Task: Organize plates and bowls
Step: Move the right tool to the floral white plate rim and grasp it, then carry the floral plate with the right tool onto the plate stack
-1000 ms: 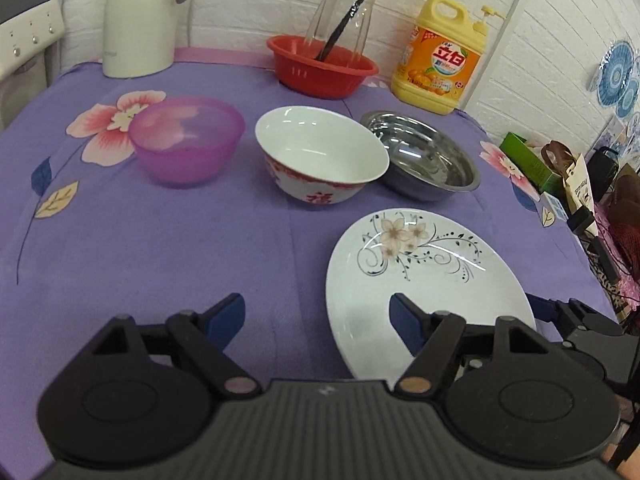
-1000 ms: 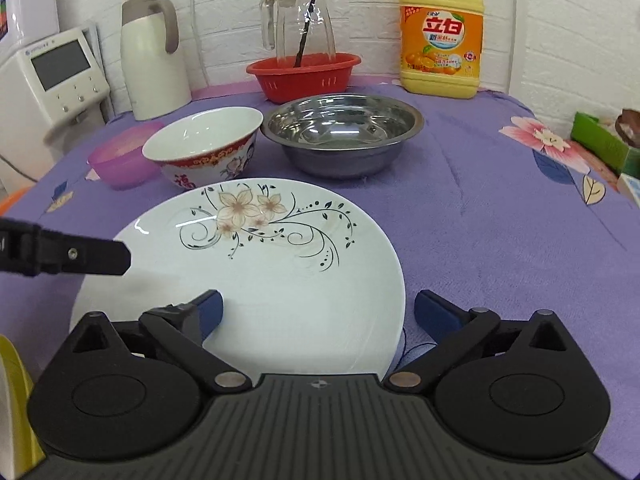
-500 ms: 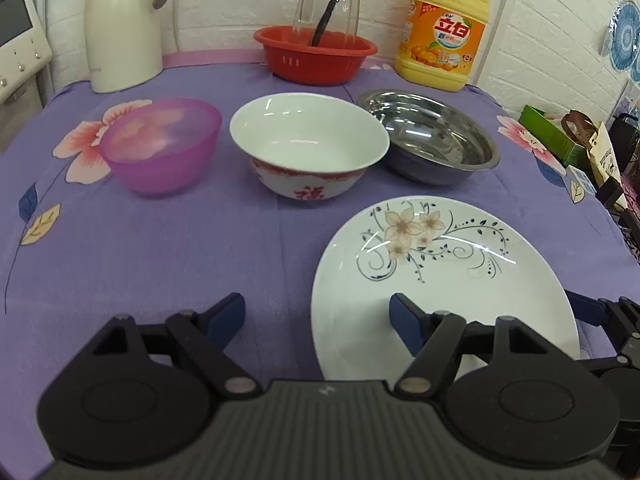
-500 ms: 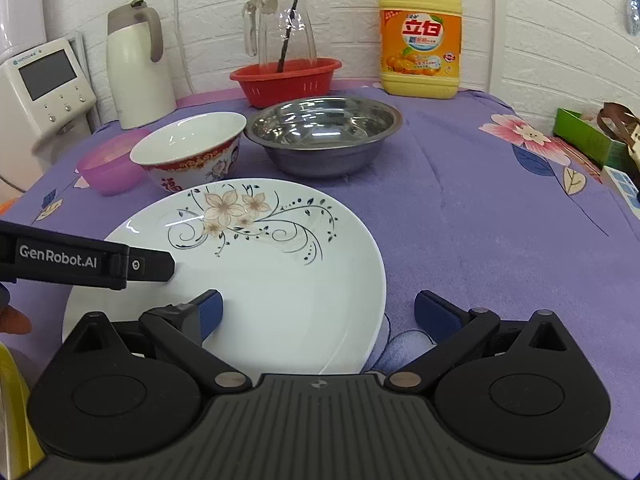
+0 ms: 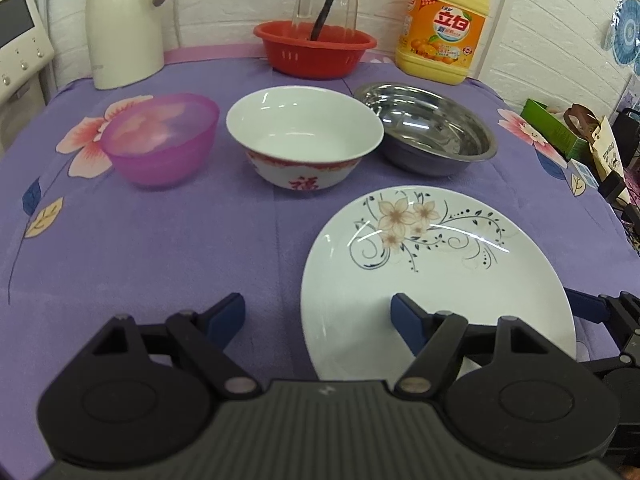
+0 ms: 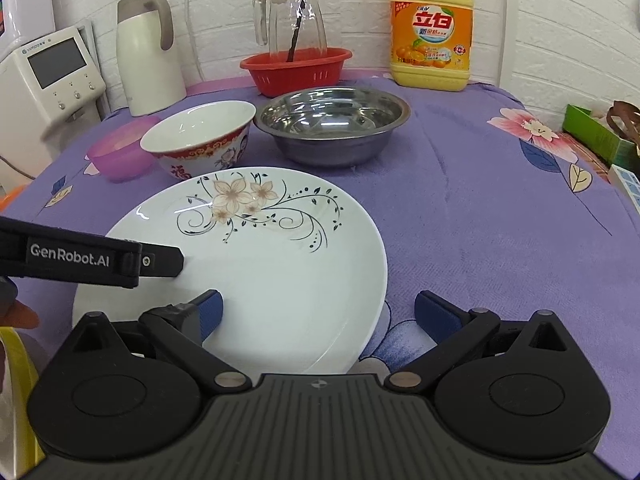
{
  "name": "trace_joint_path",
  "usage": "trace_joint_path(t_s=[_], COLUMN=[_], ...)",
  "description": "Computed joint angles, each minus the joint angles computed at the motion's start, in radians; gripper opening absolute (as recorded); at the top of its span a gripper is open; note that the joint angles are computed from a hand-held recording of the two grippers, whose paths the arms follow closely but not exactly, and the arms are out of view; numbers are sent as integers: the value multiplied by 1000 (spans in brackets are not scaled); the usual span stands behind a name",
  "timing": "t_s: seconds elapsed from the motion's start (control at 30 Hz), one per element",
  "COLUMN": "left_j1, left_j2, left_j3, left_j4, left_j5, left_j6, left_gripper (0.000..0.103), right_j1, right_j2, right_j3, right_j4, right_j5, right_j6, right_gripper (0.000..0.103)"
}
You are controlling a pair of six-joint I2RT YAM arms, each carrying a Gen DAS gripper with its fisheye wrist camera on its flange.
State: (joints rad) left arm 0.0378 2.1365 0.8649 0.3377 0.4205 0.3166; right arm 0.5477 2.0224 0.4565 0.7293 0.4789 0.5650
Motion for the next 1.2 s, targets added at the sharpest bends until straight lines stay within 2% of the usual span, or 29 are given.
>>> trace_joint_path(t_s=[0.23, 0.3, 0.4, 0.47, 0.57, 0.77, 0.9, 1.03, 1.2], left_j1=[-10, -7, -27, -26, -21, 18, 77, 185, 410], left_j2=[0, -4, -23, -28, -47, -117, -191, -278, -363], left_j3=[-33, -48, -77, -60, -67, -98, -151, -224, -291], left_j4=[52, 67, 76, 40, 40, 29, 10, -13, -135], left_j5=[17, 48, 43, 48, 41, 94, 143, 209, 331], left_j6=[15, 30, 23, 1, 0, 8, 43, 104, 284], left_gripper=[70, 55, 50, 45, 44, 44, 45, 45, 45], right_j1=[18, 19, 29, 30, 28, 100, 178, 310, 518], right_j2=[40, 38, 43, 37, 26, -33, -87, -146, -166], right_j3=[-28, -41, -34, -40, -57, -90, -102, -84, -11], right_j4=[130, 159, 150, 156, 188, 210, 178, 76, -83], right_j5=[-37, -39, -18, -17, -36, 58, 128, 216, 335], right_j6=[-56, -59, -53, -32, -22, -24, 1, 63, 196], right_gripper=[103, 103, 103, 103, 103, 103, 103, 103, 103])
